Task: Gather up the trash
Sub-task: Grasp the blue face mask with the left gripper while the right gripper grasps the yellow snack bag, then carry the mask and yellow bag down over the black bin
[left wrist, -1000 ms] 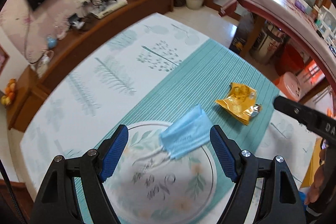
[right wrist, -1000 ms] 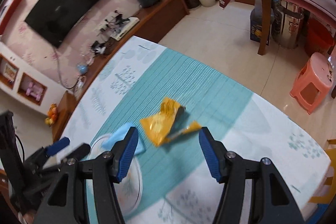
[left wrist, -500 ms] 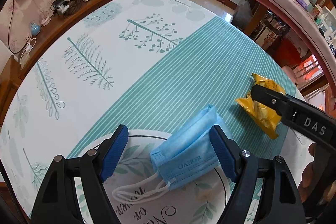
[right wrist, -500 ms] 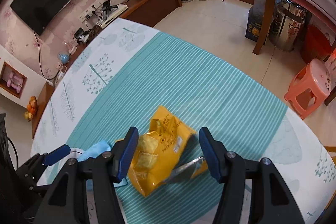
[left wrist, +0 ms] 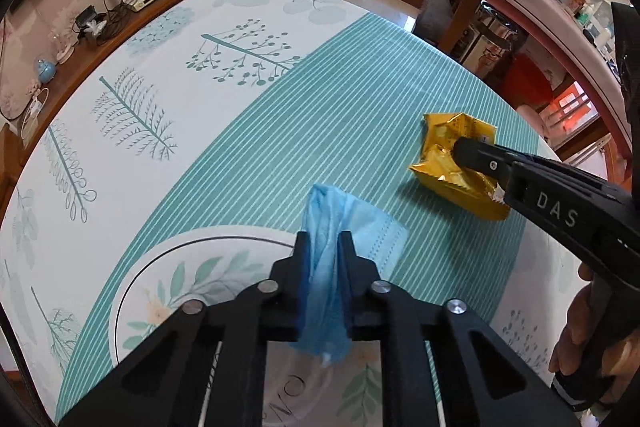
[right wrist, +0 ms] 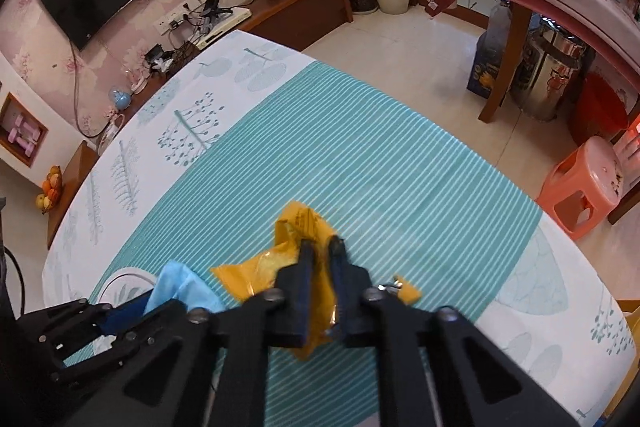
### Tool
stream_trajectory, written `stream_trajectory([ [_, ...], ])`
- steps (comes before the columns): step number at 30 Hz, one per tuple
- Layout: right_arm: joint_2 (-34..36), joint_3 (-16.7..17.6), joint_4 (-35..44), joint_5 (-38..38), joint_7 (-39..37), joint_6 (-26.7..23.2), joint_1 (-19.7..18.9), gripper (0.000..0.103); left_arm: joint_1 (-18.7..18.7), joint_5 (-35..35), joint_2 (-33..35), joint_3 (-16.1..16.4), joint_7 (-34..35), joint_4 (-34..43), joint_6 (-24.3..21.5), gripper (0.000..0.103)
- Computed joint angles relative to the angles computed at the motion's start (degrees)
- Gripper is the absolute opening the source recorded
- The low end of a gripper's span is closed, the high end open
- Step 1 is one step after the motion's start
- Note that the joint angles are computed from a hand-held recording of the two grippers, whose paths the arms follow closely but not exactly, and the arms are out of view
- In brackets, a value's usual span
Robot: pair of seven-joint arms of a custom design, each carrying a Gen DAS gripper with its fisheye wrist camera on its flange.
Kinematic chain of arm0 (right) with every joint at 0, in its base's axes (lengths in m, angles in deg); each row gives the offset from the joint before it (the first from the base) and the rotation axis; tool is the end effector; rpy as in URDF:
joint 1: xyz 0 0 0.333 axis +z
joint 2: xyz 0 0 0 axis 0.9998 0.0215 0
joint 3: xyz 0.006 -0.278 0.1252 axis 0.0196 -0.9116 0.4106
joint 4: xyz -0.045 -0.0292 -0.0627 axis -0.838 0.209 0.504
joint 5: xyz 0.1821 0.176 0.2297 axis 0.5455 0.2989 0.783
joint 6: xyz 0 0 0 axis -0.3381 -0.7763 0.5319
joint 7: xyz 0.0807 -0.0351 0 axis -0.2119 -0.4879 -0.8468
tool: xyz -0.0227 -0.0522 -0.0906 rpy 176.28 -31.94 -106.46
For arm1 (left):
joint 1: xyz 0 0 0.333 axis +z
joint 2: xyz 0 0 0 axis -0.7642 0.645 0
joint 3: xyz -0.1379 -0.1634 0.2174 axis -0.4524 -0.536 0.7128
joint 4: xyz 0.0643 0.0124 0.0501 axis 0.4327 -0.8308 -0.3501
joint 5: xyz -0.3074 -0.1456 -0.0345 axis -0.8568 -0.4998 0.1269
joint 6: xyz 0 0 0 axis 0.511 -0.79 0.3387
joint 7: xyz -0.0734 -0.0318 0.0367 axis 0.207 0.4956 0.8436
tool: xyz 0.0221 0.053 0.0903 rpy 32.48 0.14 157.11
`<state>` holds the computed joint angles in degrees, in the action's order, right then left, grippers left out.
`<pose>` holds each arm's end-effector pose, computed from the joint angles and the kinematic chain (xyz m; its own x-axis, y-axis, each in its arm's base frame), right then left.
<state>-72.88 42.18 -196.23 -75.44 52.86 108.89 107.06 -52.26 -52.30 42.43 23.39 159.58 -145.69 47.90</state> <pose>0.4586 0.2343 0.6024 -0.2116 -0.9488 -0.2346 -0.8477 0.2976 -0.4392 0.5210 -0.0937 0.5789 -0.4081 -0.9083 0.0917 -0.8708 0.3571 -0.3378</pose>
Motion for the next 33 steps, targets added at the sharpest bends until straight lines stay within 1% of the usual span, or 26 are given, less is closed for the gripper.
stream_trajectory([
  [2,-0.83,-0.03,-0.81,0.63,-0.54,0.79,0.15,0.003,-0.08,0.24,-1.27,-0.06,-0.02,-1.35,0.89,0.006],
  [6,-2.99,0.12,-2.56,2.53,-1.45,2.0,0.14,0.002,-0.4,-0.26,-3.94,0.39,-0.53,-3.2,1.37,0.005],
  [14,-8.94,1.31,-7.09,5.75,-2.04,3.77,-0.47,0.002,-1.56,-0.16,-10.48,1.5,-3.5,-5.22,-0.01,0.004],
  [19,-14.45,1.57,-10.95,10.31,-4.32,4.33,-0.32,0.002,-2.62,1.52,-16.09,2.0,-6.75,-6.68,-1.3,0.004],
  [22,-19.18,1.26,-13.63,13.78,-7.22,4.79,0.28,0.002,-3.23,1.95,-20.68,2.38,-10.45,-7.52,-2.81,0.004],
  [26,-26.57,0.07,-17.71,19.11,-13.86,4.67,1.8,0.002,-3.73,4.36,-28.26,1.8,-18.02,-9.29,-4.27,0.004],
  [30,-34.78,-1.61,-21.05,24.16,-21.6,1.29,3.69,0.002,-3.88,7.88,-36.77,-0.27,-28.19,-10.66,-7.68,0.004],
  [33,-41.42,-3.03,-22.91,26.83,-27.63,-3.12,5.11,0.002,-3.76,10.6,-43.2,-2.94,-36.13,-11.13,-11.5,0.004],
])
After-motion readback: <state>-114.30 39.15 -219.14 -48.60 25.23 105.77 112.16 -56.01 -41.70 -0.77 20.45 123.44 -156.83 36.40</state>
